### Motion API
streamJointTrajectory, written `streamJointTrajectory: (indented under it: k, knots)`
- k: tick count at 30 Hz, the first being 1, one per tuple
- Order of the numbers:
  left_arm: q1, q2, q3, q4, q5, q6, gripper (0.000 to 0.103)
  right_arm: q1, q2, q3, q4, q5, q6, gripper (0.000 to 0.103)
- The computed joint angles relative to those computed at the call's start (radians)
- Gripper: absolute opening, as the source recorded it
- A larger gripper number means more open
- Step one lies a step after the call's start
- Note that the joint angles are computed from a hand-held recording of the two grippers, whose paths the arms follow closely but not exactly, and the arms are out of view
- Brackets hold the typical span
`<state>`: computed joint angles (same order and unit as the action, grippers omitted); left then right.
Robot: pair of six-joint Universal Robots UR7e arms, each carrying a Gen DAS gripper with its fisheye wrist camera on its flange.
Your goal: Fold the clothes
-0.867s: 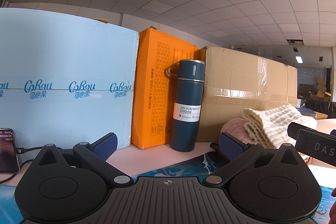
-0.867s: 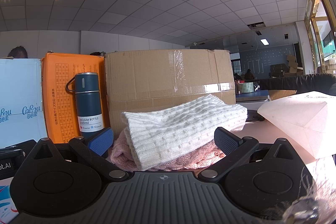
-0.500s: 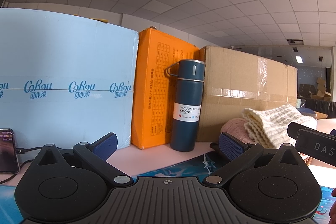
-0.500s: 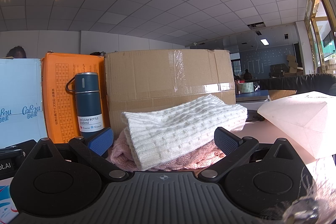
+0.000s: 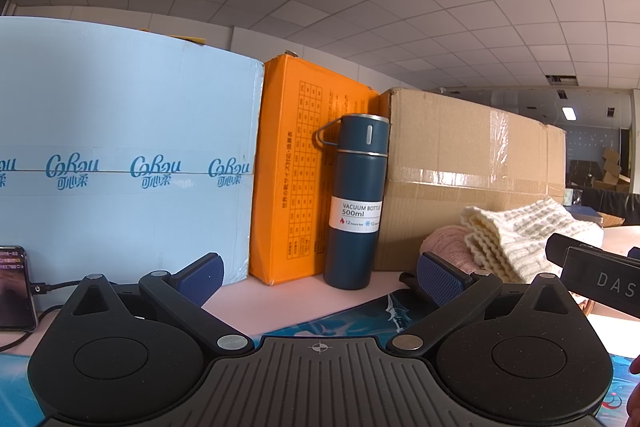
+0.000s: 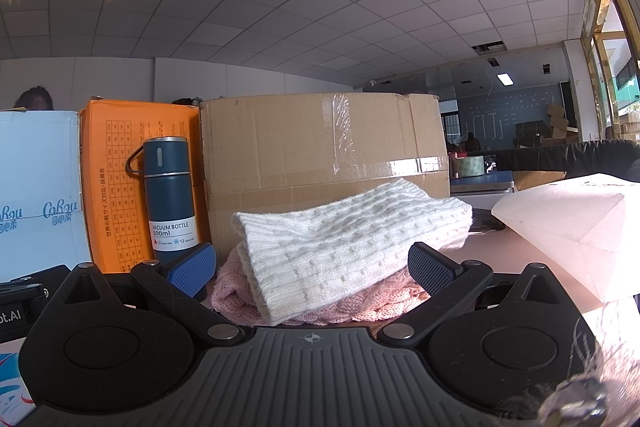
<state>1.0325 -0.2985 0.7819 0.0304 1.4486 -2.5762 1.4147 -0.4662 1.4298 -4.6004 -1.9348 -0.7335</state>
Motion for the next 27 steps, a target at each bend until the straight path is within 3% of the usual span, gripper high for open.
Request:
streamJointTrajectory:
  k: [18,27]
  knots:
    - [-0.001,-0.004,0.009,-0.01,0.002,0.002,0.103,0.0,-0.003,0.001,0.002,0.0,0.0,0.103]
    - [0.0,-0.035,0.076,-0.08,0.035,0.031,0.103,0.002,0.002,-0.003,-0.004,0.001,-0.009,0.103]
